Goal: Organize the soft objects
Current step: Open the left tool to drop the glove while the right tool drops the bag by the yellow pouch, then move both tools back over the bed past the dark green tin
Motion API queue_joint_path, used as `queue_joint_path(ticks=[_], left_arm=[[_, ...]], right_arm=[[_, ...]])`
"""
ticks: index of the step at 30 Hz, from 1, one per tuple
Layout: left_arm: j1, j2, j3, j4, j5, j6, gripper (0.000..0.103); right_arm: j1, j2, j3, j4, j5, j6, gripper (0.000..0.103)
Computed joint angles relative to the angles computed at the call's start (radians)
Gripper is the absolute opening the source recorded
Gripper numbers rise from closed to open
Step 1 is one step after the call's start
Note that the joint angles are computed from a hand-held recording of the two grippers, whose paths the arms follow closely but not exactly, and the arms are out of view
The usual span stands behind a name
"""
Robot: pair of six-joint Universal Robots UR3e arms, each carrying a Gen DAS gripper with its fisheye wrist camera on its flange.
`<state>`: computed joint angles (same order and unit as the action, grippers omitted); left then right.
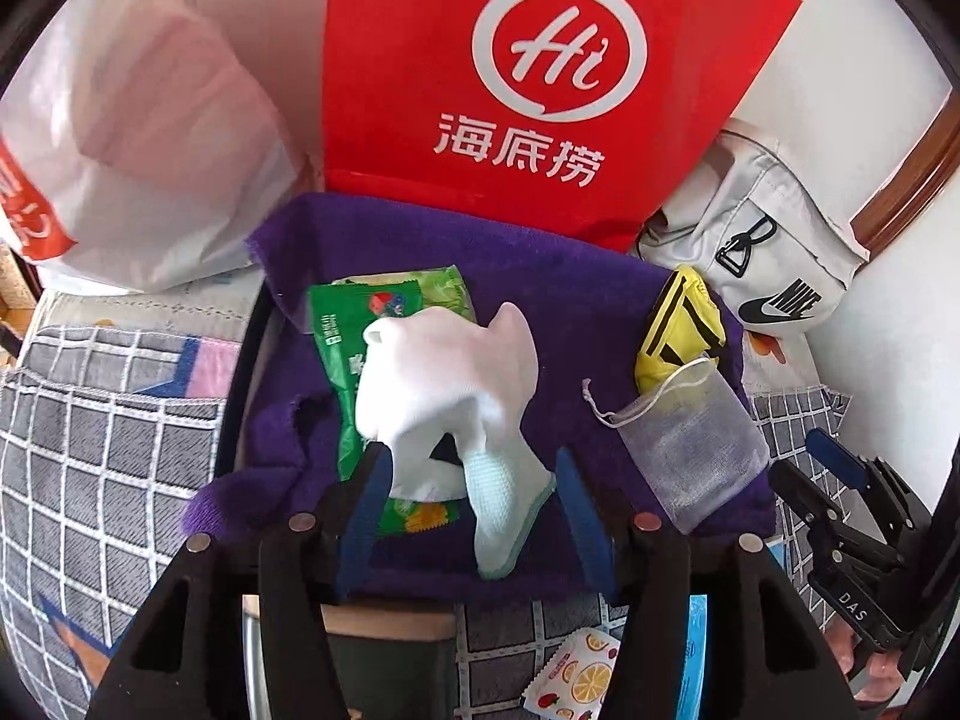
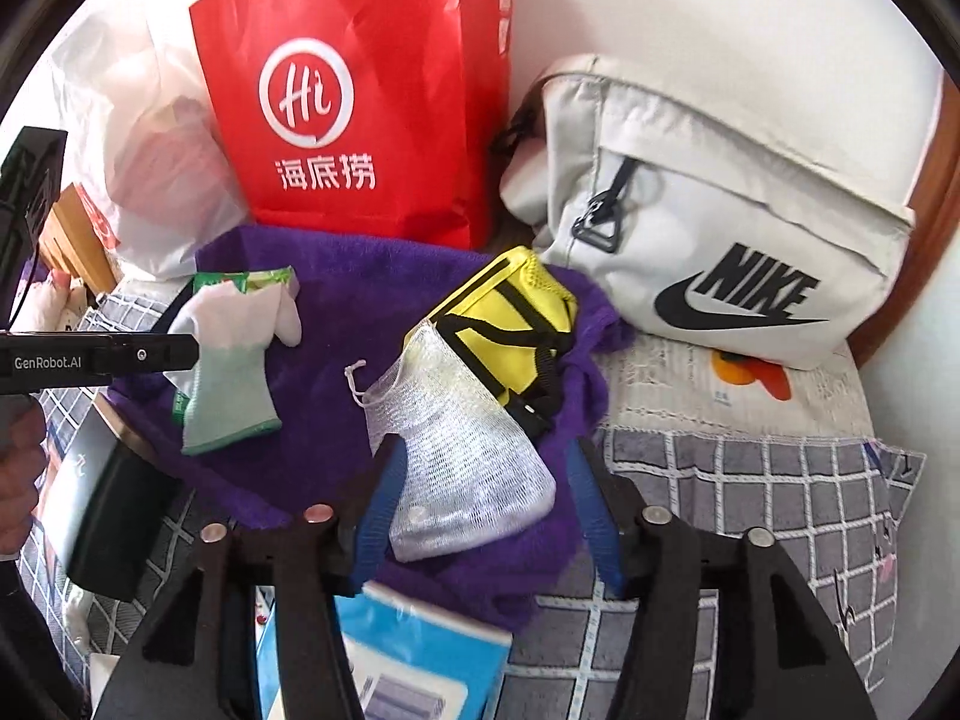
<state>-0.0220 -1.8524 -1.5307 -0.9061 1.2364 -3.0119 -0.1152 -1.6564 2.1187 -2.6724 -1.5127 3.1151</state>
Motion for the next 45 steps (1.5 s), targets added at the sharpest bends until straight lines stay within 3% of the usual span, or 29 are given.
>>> queue_joint_path(ticks=[9,13,17,22,24,27,34,41,45], left_arm=[[0.076,0.209,-0.162,-0.018,-0.038,0.048,0.055],[0.161,0.327,-0.271,-0.030,-0.082,0.091,0.055],[0.272,0.428,-0.366,-0.100,-0.165,0.171,0.055],[0.410,0.550,-0.458,-0.192,-0.225,0.273,0.055],[0.471,0.590,-0.482,-0.237,-0.250,0.319,0.055],[0.551,0.634,-0.508,-0.294,-0.277,0.386,0.055],[0.661,0.617,-0.524,-0.365,-0.329,0.490,0.055],[0.697,0.563,-0.547,-0.355,-0.339,0.529,0.055],[0.707,0.543,-0.554,-0.351,-0.344,0.539,0.055]], right_arm=[[0.074,-0.180,0.043,0.098,-0.007,0.057,0.059],[0.199,-0.191,0.035,0.128,-0.058,0.081,0.059],[0.363,-0.120,-0.017,0.174,-0.145,0.128,0.046],[0.524,-0.030,-0.061,0.162,-0.206,0.171,0.038],[0.569,0.010,-0.085,0.165,-0.217,0.171,0.025],[0.641,0.092,-0.147,0.202,-0.257,0.179,0.023],[0.715,0.232,-0.263,0.270,-0.330,0.175,0.023],[0.720,0.332,-0.327,0.324,-0.367,0.182,0.023],[0.716,0.362,-0.324,0.283,-0.377,0.170,0.020]])
